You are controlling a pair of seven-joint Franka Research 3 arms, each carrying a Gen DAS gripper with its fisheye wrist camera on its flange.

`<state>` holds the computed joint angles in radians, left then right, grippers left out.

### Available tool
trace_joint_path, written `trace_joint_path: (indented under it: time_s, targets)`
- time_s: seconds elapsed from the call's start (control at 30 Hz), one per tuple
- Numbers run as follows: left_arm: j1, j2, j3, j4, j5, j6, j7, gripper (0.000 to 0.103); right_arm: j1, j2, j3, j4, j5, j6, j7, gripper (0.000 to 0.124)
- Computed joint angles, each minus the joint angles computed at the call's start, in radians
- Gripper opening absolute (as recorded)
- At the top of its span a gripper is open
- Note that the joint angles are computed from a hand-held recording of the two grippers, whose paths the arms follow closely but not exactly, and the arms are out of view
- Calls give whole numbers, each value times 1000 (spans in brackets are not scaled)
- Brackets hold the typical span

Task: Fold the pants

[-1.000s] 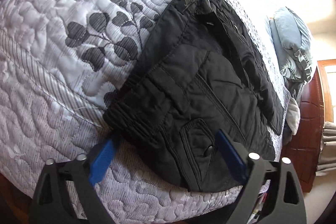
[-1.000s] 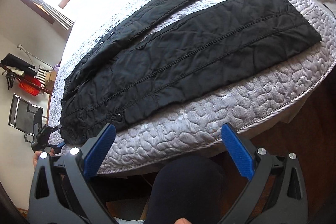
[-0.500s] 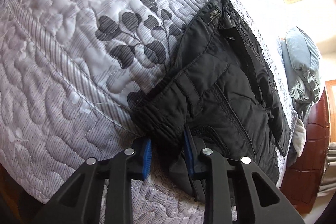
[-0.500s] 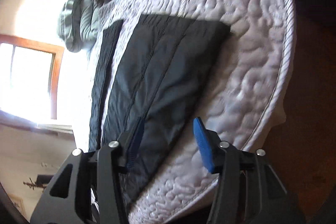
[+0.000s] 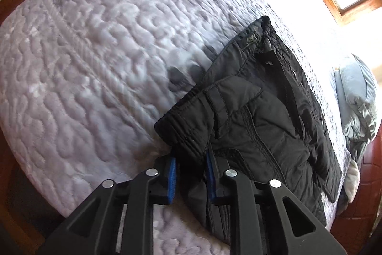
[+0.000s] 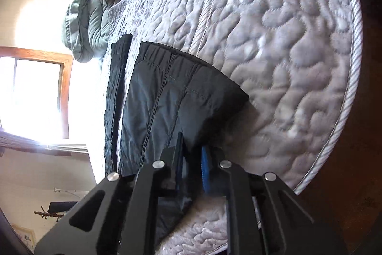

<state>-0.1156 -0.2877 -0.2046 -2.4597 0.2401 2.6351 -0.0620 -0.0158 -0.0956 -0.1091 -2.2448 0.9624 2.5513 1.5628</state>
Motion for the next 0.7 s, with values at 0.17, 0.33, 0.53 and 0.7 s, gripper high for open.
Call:
trace_joint_path:
  time_s: [0.17, 0.33, 0.53, 0.7]
  targets:
    - [37, -138, 13, -138, 2, -36, -70, 20, 49, -52, 45, -58, -87, -26, 47, 11]
    - [35, -128, 30, -157, -21, 15, -26, 21, 69, -69, 51, -82, -169, 3, 124, 10]
    - [29, -261, 51, -167, -39, -167, 130, 62, 44, -109, 43, -46, -357, -116, 165, 58]
    - [71, -236, 145, -45, 41, -179, 410, 97, 18, -89, 59, 95, -603, -182, 216, 58]
